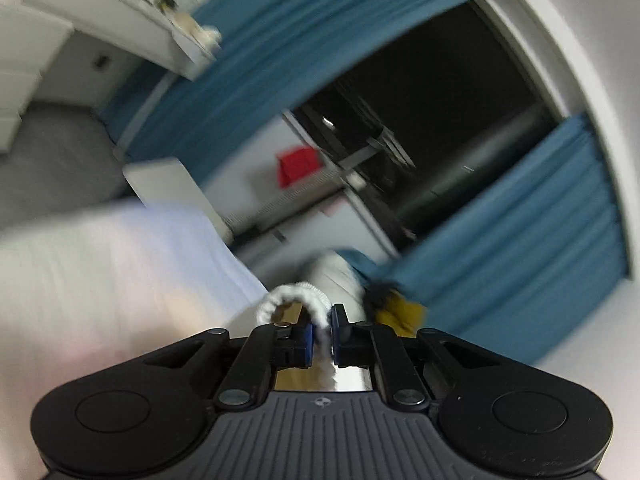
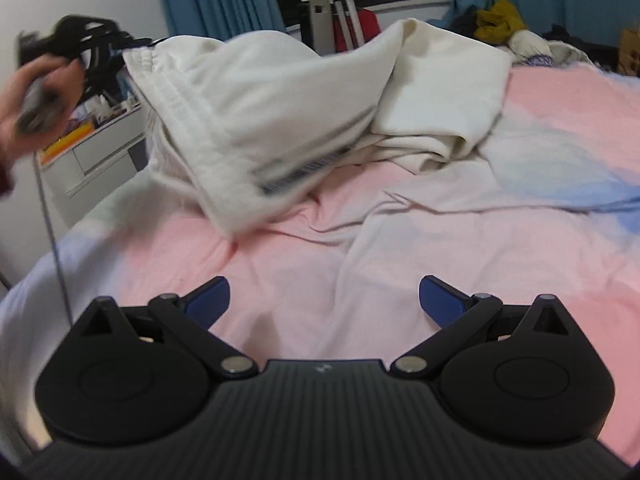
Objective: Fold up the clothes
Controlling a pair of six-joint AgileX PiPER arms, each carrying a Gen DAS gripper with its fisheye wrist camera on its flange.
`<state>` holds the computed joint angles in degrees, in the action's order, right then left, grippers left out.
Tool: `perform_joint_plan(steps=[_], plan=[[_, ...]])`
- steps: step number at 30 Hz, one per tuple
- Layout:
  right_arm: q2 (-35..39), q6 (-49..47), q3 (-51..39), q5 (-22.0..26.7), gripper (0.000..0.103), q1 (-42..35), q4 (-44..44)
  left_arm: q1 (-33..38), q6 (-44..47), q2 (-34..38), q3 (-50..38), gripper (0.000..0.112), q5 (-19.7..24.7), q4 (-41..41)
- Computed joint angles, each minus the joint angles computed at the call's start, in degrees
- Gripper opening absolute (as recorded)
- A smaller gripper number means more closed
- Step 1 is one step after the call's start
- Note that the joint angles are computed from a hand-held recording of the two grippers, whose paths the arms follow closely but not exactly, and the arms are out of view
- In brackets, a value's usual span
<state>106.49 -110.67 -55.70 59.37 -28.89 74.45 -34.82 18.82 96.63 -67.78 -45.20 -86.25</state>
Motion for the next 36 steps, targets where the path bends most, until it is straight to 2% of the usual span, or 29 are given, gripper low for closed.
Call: perform_joint_plan(steps=[2,5,6,8,11,13,14,15,17,20,23,26,32,35,36], plan=[[0.94,0.16,-0.79,-0.54,0.103,0.77,1.21,7.60,6.85,1.63,-3.69,0.009,5.49,-4.26],[3.46,1.01,-3.15,-0.99,0.103,1.64,2.90,14.96,16.20,5.46,-7.14,0.009,12.17,-10.68],[4.31,1.01,-3.79,-1.77,0.103,2.09,3.73,16.78,16.58,7.42,-7.86,0.010,14.33,-10.98],[6.03,2.23,-5.31,-2.98,0.103,2.74,4.28,19.08,12.04,10.35,-8.33,0.011,17.05,-7.37],[8.49,4.77,-7.70,-3.95,0.103,3.27,4.39,18.53,-3.38,9.36,-0.89,0.017,16.14,5.75],[9.26,5.74,-8.51,-3.93,0.103,3.36,4.51,19.38,-12.41,8.39,2.69,0.037,17.40,12.75],[9.22,5.94,-8.52,-3.69,0.103,3.25,4.57,18.71,-14.98,6.63,5.29,0.041,17.33,14.85],[9.02,6.09,-8.47,-3.35,0.103,3.10,4.63,17.89,-16.56,4.79,7.71,0.047,17.22,16.00],[8.46,6.38,-8.28,-2.77,0.103,2.81,4.69,16.91,-14.21,2.31,10.65,0.054,15.98,14.33],[7.12,6.48,-7.65,-1.40,0.103,1.79,4.22,10.90,-9.14,-3.47,16.00,0.067,11.06,8.22],[5.06,5.31,-6.37,0.25,0.103,0.07,4.52,0.78,-8.36,-8.27,20.71,0.072,2.54,-0.42],[2.87,4.47,-5.21,2.72,0.103,-2.33,4.88,-10.29,-12.47,-10.15,23.12,0.074,-4.26,-6.24],[-0.18,4.95,-4.26,6.82,0.103,-7.37,4.25,-22.73,-38.10,-0.28,20.28,0.073,-5.77,-4.53],[-0.38,6.63,-4.69,7.23,0.103,-8.91,3.72,-25.19,-46.74,7.19,14.24,0.072,-4.64,-4.90],[-0.22,7.18,-5.00,7.02,0.103,-9.01,3.72,-25.11,-47.06,9.80,11.62,0.072,-3.55,-5.65]])
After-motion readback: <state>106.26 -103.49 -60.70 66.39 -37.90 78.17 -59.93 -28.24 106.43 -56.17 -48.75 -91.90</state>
